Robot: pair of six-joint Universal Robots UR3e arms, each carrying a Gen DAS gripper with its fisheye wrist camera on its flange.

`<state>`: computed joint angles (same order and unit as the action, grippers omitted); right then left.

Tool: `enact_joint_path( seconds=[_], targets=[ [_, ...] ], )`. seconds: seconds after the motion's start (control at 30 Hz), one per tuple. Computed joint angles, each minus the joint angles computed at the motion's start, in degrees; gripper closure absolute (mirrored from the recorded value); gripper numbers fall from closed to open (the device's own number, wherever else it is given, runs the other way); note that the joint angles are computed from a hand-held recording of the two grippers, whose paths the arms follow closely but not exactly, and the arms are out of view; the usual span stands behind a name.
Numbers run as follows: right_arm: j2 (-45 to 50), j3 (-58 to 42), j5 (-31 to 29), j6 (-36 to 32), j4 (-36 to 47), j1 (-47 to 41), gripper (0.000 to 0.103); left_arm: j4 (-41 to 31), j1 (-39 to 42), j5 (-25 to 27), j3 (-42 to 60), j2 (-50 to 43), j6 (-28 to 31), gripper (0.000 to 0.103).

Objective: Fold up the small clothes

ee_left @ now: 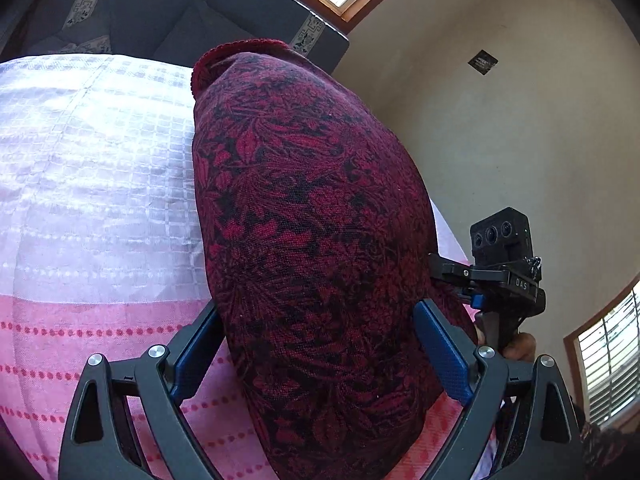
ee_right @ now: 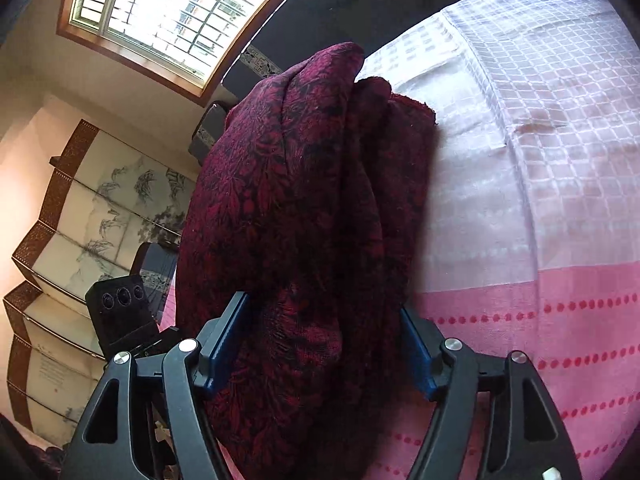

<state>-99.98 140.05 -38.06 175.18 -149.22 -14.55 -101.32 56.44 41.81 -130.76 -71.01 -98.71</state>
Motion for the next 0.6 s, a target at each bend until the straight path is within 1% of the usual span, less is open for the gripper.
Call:
enact_joint_path(
  seconds=[0.07, 0.17, 0.2, 0.27, 0.4, 0.43, 0.6],
  targets=[
    [2.1, -0.8, 0.4, 0.7, -2.1, 0.9, 0.031, 6.7, -3.5, -0.3, 1.4, -4.2, -4.7, 0.011],
    [5.6, -2.9, -1.3, 2.4, -6.0, 3.3, 0.030, 10.8, -7.4, -0.5, 4.0, -8.0, -7.0, 0.010],
    [6.5, -3.5, -1.9, 2.8, -7.4, 4.2, 0.029, 12.3, -8.9, -0.2, 4.4, -8.2, -8.0, 0.007],
    [7.8, -3.7, -2.6, 4.1, -10.4, 5.5, 0.026, 16.5, -11.2, 0.3, 3.9, -7.4, -9.9, 0.005],
    [9.3, -3.2, -4.1, 6.1, -15.8, 7.3, 0.025, 29.0, -14.9, 2.4, -2.1, -1.6, -14.7, 0.005],
    [9.6, -3.2, -4.5, 6.7, -16.7, 7.6, 0.025, 30.7, -15.5, 2.3, -2.7, -1.0, -15.8, 0.005],
    [10.3, -2.6, -6.1, 9.0, -20.6, 9.0, 0.025, 32.2, -15.2, 1.7, -4.2, 0.5, -17.1, 0.004]
  ],
)
